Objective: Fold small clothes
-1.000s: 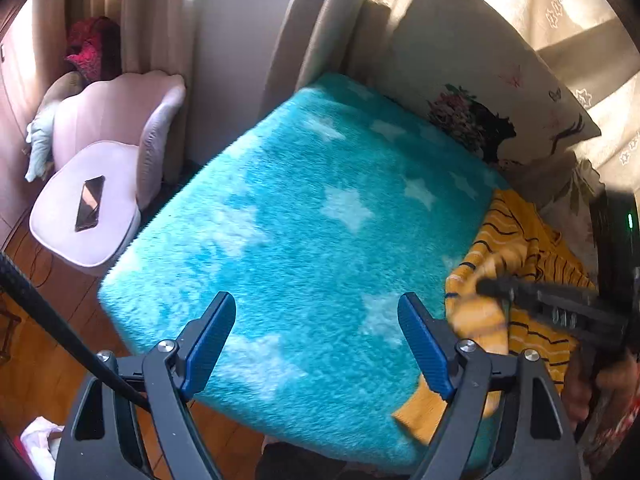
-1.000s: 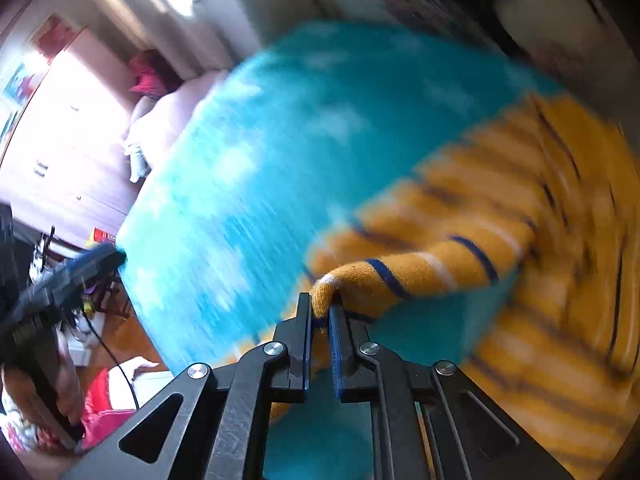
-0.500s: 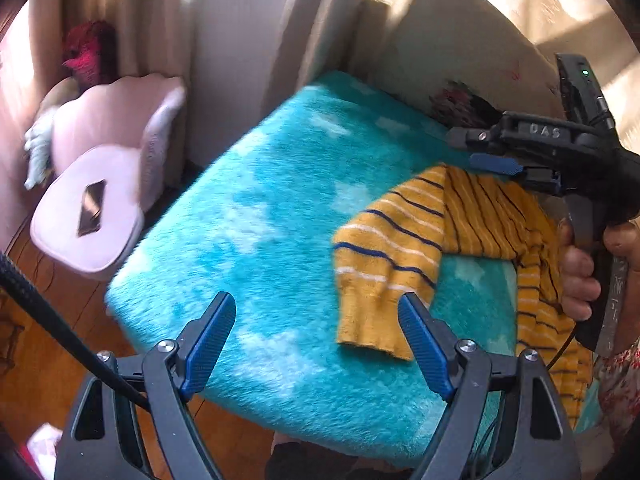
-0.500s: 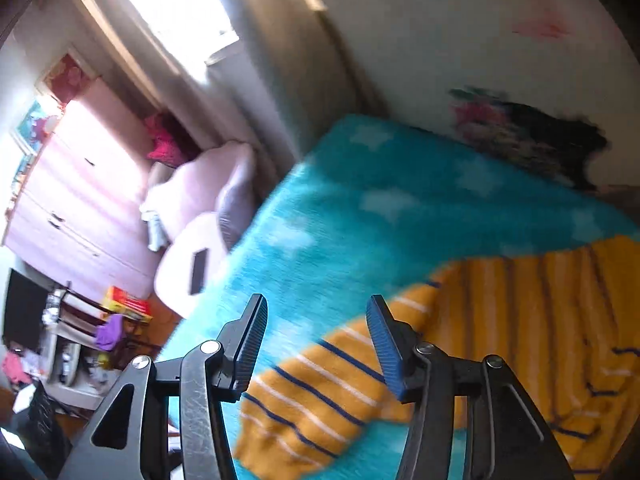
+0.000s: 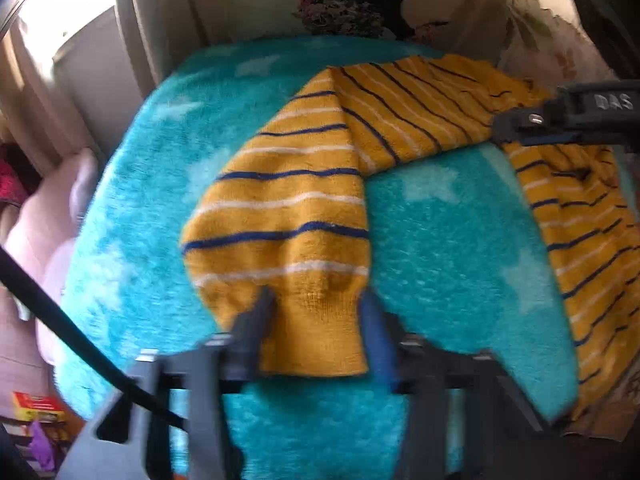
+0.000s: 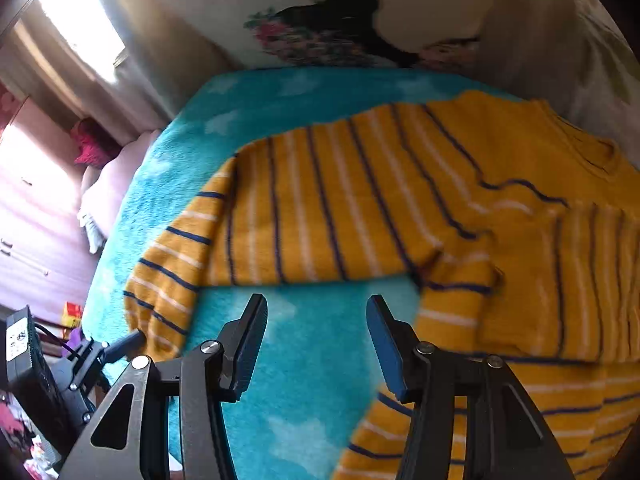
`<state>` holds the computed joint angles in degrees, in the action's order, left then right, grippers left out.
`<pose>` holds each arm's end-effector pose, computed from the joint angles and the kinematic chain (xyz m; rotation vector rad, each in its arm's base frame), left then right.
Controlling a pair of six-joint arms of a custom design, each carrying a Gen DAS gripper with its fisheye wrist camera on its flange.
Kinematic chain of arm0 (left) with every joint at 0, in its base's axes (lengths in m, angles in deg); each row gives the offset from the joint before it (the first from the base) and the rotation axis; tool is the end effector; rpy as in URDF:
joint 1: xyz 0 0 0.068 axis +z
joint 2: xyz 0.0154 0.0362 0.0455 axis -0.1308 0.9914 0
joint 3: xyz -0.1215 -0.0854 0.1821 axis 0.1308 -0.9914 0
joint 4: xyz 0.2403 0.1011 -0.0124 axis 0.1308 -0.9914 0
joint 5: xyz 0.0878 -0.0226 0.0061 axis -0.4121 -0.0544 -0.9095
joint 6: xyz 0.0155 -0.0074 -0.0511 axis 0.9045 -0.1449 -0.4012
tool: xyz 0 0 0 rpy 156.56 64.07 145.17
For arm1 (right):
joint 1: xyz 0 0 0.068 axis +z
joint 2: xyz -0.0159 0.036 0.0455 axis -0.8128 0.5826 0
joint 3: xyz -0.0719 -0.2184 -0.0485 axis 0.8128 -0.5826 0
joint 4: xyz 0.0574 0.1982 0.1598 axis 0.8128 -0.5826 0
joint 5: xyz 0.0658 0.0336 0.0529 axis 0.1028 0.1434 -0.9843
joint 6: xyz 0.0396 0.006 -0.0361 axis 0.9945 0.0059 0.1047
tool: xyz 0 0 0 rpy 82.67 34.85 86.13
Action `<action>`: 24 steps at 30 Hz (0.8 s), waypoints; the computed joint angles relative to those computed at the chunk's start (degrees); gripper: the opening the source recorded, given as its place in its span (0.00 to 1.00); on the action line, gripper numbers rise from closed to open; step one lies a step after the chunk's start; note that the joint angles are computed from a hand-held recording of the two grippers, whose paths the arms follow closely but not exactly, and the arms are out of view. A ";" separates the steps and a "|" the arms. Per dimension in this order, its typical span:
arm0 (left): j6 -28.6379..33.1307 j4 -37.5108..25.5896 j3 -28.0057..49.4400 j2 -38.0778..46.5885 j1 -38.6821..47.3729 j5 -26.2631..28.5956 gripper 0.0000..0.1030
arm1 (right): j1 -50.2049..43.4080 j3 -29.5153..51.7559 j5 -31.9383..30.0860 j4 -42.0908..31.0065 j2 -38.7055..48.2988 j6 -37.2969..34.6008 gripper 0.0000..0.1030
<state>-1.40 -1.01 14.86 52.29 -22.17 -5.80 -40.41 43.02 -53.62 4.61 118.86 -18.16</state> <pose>0.3132 -0.0879 0.0692 0.7621 2.5500 -0.2086 0.3290 0.0818 0.0836 0.3379 2.6385 0.2492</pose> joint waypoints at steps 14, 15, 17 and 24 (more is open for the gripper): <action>-15.87 -28.43 44.17 19.55 23.63 27.07 0.07 | -1.79 -7.88 0.73 -0.18 -10.03 2.10 0.54; -16.39 -28.34 43.75 18.89 22.99 27.59 0.07 | -1.98 -8.57 0.68 -0.02 -10.61 2.57 0.54; -16.58 -29.09 42.67 17.47 21.42 29.23 0.07 | -3.18 -11.08 0.04 0.56 -13.05 2.87 0.54; -21.38 -26.04 33.62 8.81 9.34 29.01 0.07 | -15.92 -27.24 -3.98 -0.29 -33.00 -0.17 0.54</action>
<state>-22.78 -27.04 48.48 61.10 -12.84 23.21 -56.32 15.78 -57.60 4.32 85.86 -18.33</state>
